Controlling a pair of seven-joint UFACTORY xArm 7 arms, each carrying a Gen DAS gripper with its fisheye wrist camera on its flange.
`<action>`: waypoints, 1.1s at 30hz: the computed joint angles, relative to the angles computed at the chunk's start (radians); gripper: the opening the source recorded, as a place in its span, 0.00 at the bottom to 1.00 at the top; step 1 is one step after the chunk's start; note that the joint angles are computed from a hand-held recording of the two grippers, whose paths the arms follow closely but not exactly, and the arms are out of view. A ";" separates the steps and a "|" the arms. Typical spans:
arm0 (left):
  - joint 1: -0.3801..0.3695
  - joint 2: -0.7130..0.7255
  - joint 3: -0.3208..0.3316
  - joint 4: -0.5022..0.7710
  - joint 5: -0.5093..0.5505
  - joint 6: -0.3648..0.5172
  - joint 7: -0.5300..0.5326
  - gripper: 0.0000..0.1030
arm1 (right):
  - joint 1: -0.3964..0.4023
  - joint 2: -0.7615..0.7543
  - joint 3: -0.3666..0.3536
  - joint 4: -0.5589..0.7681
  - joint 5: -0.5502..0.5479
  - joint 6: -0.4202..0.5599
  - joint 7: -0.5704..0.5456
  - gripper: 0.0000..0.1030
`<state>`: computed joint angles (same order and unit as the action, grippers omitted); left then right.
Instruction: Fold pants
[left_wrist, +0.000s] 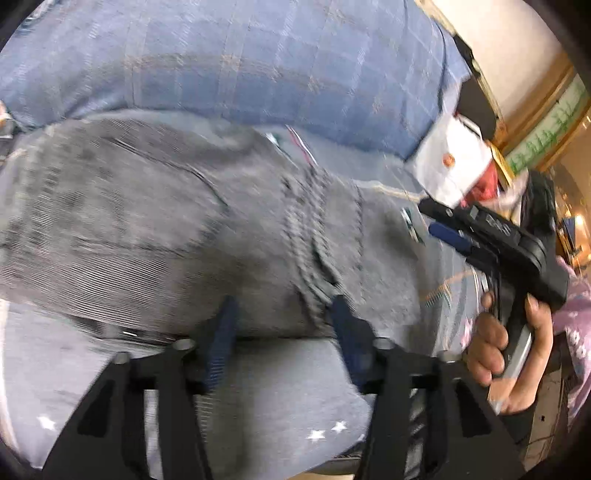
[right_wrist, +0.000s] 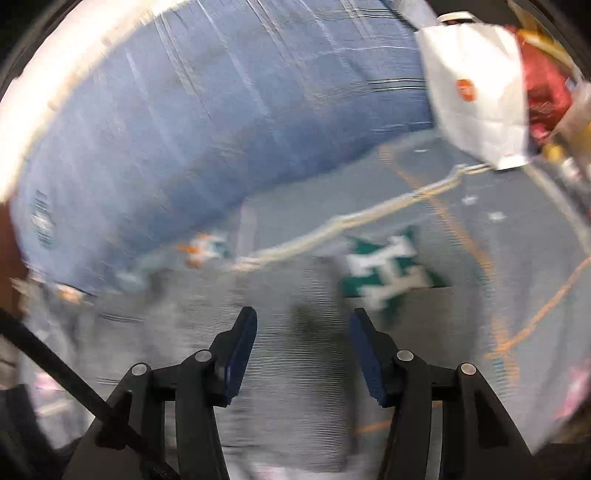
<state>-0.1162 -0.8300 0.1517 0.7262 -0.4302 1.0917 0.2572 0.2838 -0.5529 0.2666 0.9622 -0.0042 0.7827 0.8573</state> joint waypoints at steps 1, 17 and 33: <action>0.013 0.002 0.008 0.006 0.008 -0.017 0.003 0.65 | 0.021 0.016 -0.001 0.000 0.027 -0.047 -0.004 0.53; 0.149 0.120 0.128 -0.033 -0.024 -0.225 0.031 0.72 | 0.120 0.199 0.055 -0.055 0.008 -0.491 0.122 0.78; 0.295 0.279 0.161 0.110 -0.030 -0.157 -0.069 0.72 | 0.289 0.391 0.020 0.096 0.169 -0.421 -0.160 0.76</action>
